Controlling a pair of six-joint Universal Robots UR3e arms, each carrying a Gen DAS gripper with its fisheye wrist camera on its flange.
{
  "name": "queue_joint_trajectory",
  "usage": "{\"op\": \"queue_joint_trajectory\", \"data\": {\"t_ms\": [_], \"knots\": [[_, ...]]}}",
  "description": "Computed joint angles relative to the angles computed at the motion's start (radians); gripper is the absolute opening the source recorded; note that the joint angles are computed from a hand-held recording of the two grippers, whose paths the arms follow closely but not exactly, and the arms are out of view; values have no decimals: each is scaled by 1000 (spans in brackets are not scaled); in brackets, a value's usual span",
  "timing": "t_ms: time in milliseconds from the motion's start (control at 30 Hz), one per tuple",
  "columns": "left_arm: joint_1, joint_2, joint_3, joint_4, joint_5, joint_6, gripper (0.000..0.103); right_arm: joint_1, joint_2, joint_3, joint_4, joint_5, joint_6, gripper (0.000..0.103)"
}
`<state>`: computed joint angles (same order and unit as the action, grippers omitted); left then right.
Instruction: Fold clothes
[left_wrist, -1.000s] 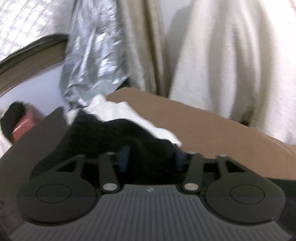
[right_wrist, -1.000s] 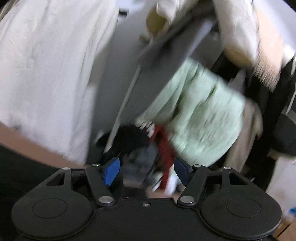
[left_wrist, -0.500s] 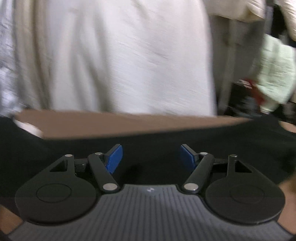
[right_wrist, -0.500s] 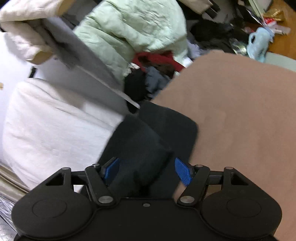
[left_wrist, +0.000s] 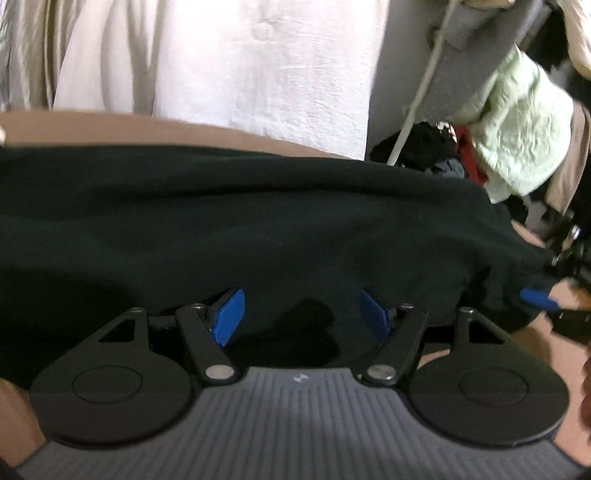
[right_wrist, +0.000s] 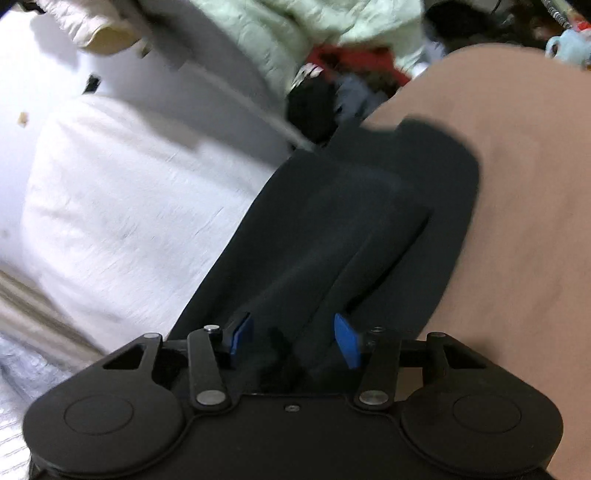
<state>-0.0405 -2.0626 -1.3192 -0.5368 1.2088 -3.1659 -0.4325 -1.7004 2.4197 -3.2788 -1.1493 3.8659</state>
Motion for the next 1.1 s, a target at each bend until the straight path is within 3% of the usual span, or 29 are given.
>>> {"op": "queue_joint_trajectory", "data": {"t_ms": [67,167,433,533,567,600,633,700,867,967,1000,1067,1100], "knots": [[5,-12,13,-25,2,12,68,96,17,-67,74,-158,-61,56],[-14,-25,25,-25,40,36,68,136,65,-109,86,-282,-67,58],[-65,-51,-101,197,143,113,69,-97,150,74,-254,-18,77,58],[-67,-52,-145,258,151,105,69,-93,221,41,-320,-47,70,58],[-64,-50,-146,256,148,95,69,-75,233,21,-310,-83,64,57],[-62,-47,-137,240,145,91,69,-49,248,-8,-285,-124,38,48],[-63,-52,-106,206,142,91,69,-20,257,-43,-241,-168,1,26],[-55,-49,-42,110,127,101,70,67,225,-136,-55,-298,-149,11],[-18,-47,78,-6,94,75,68,186,56,-209,6,-528,-258,7],[16,-49,95,-33,-10,21,70,282,60,-301,36,-789,-411,6],[6,-65,122,-77,-3,25,70,274,58,-298,67,-804,-443,6],[-29,-106,173,-148,61,22,70,169,12,-225,177,-645,-363,6],[-49,-114,152,-112,100,19,70,127,2,-195,195,-592,-304,6]]}}
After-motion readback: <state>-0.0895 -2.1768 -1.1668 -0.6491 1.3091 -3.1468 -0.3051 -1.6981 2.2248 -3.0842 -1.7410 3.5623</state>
